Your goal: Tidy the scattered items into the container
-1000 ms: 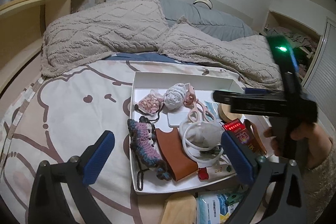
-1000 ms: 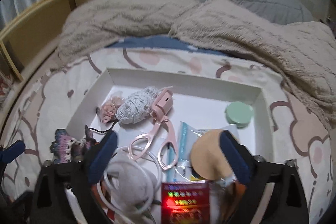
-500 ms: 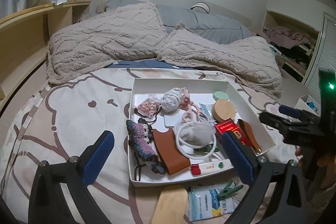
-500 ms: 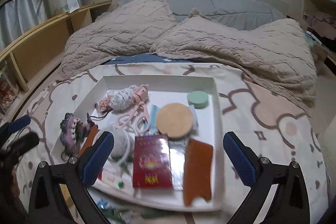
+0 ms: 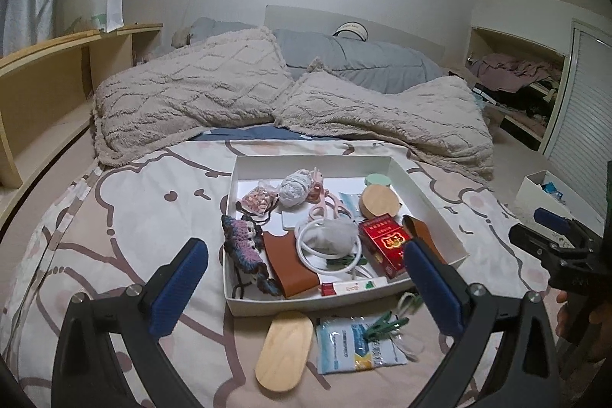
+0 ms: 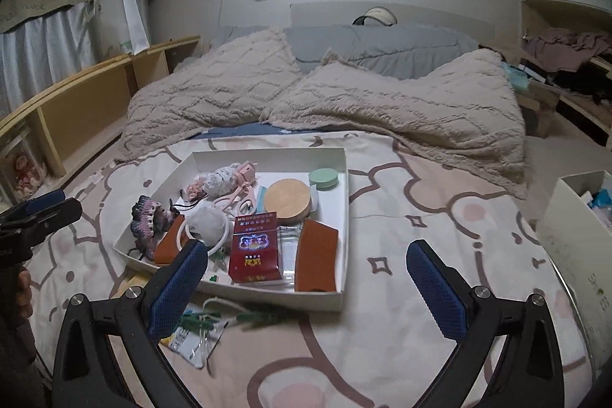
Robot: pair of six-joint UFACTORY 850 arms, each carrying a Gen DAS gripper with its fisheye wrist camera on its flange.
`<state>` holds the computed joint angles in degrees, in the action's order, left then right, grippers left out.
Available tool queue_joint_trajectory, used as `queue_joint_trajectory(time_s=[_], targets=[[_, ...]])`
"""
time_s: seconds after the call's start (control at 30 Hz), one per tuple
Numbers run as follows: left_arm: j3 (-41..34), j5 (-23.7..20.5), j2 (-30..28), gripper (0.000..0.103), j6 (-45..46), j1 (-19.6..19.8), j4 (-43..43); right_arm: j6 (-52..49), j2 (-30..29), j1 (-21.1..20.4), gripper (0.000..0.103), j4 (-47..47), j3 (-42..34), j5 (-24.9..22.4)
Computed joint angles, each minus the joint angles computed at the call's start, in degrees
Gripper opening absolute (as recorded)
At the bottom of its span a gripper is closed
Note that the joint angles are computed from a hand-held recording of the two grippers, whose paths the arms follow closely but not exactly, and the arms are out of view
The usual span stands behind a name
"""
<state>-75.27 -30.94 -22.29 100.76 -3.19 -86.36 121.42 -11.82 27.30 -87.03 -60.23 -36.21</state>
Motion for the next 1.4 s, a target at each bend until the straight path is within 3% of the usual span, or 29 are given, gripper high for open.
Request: queue_joint_trajectory(time_s=[0.23,0.5,0.7,1.4], targets=[[5.9,2.3,3.7,0.103,11.6,-0.2,-8.4,3.0,2.2,2.9,0.103,-1.7,3.1,-4.3],[9.2,1.5,5.0,0.103,10.4,0.8,-7.1,4.7,3.5,6.1,0.103,-1.8,5.6,-8.6],[11.6,2.8,6.1,0.103,13.8,1.3,-10.9,6.6,3.7,8.0,0.103,-2.2,7.0,-11.7],[13.8,4.4,6.7,0.103,19.6,1.1,-15.7,6.7,2.7,8.5,0.103,-2.8,7.0,-9.4]])
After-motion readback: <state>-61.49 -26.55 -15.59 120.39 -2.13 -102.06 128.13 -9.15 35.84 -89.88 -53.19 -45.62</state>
